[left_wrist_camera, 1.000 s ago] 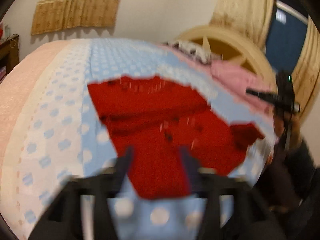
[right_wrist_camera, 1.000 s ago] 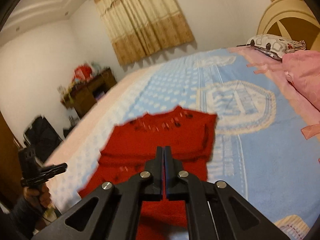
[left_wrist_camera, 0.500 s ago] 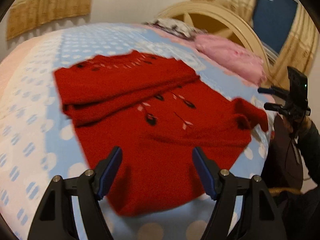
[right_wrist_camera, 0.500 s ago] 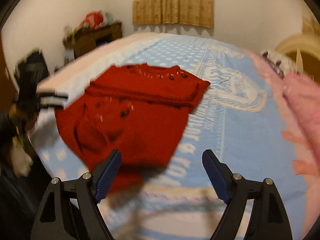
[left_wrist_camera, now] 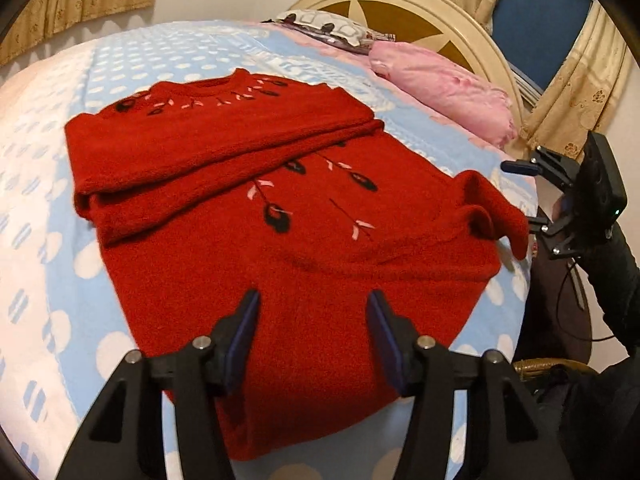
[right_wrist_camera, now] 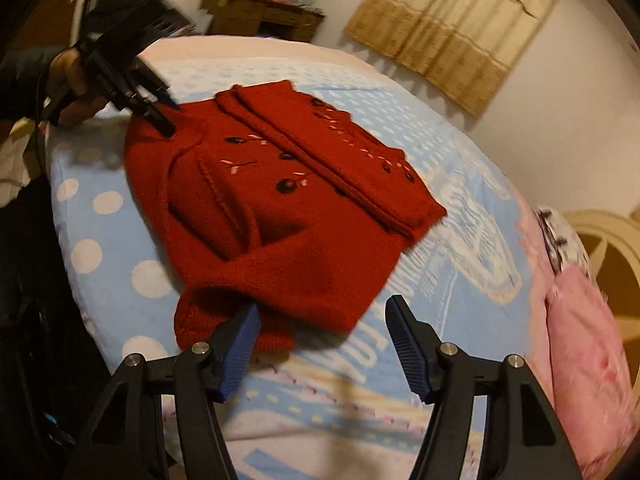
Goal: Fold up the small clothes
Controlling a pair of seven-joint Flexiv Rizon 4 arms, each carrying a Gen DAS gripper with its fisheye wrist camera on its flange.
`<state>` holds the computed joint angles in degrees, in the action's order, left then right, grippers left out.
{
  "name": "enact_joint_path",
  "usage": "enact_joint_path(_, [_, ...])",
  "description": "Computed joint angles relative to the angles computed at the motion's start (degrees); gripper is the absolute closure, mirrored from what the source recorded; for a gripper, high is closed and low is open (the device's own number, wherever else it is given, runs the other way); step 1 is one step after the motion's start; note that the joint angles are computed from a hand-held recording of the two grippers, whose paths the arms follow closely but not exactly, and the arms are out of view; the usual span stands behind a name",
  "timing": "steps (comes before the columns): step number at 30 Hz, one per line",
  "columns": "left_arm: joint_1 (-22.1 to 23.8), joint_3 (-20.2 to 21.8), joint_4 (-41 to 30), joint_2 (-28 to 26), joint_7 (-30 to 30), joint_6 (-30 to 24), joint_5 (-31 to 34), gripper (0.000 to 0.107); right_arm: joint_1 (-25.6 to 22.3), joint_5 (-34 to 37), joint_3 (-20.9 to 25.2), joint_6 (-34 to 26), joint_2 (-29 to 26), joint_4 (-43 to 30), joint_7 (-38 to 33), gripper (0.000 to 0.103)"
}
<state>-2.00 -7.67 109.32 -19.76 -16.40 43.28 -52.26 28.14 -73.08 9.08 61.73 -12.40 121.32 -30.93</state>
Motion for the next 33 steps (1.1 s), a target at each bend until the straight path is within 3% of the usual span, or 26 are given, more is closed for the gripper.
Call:
enact_joint_path(3, [0.3,-0.3,-0.8,-0.9,0.0,-1.7,0.5,0.046,0.5,2.2,0.4,-2.8,0.4,-0.6,-4.5,0.038])
enact_joint_path(5, [-0.4,-0.4,-0.1,-0.7,1.1,0.4,0.6,0.051,0.0,3.3,0.5,-2.8,1.4,-0.3,-5.0,0.038])
enact_joint_path(7, [-0.6,-0.4,0.2,-0.4,1.5,1.5,0.2,0.102,-0.1,3.7,0.7,-3.5,2.0,0.0,-5.4,0.038])
enact_joint_path(8, [-0.6,-0.2,0.0,-0.4,0.7,1.7,0.5,0.100,-0.1,4.0,0.8,-4.2,2.3,0.1,-5.9,0.038])
enact_joint_path(12, [1.2,-0.7,1.8,2.1,3.9,1.2,-8.2,0.101,0.0,4.6,1.3,-6.7,2.7,0.8,-7.1,0.038])
enact_joint_path(14, [1.3,-0.1,2.3,3.3,5.6,0.4,-11.0,0.101,-0.3,2.1,1.2,-4.9,2.8,1.4,-6.9,0.038])
enact_joint_path(23, [0.2,1.3,3.0,3.3,5.3,0.3,-12.5,0.101,2.5,-0.4,1.1,-6.3,-1.5,-2.5,-13.7,0.040])
enact_joint_path(25, [0.3,1.4,3.3,3.5,5.4,-0.2,-13.3,0.101,3.3,0.0,1.1,-7.0,-2.7,-3.2,-16.3,0.053])
enact_joint_path(28, [0.0,1.4,3.6,3.7,6.2,0.1,-14.1,0.102,4.4,2.0,1.2,-7.5,-4.1,-4.0,-20.3,0.095])
enact_joint_path(31, [-0.2,1.2,4.0,4.6,8.7,1.1,-18.3,0.102,4.1,1.5,0.2,-3.3,-3.3,-4.3,-16.3,0.097])
enact_joint_path(33, [-0.3,1.3,3.5,5.2,9.8,2.0,-21.1,0.102,2.8,-1.9,-1.5,0.2,-1.8,-5.0,-7.7,0.098])
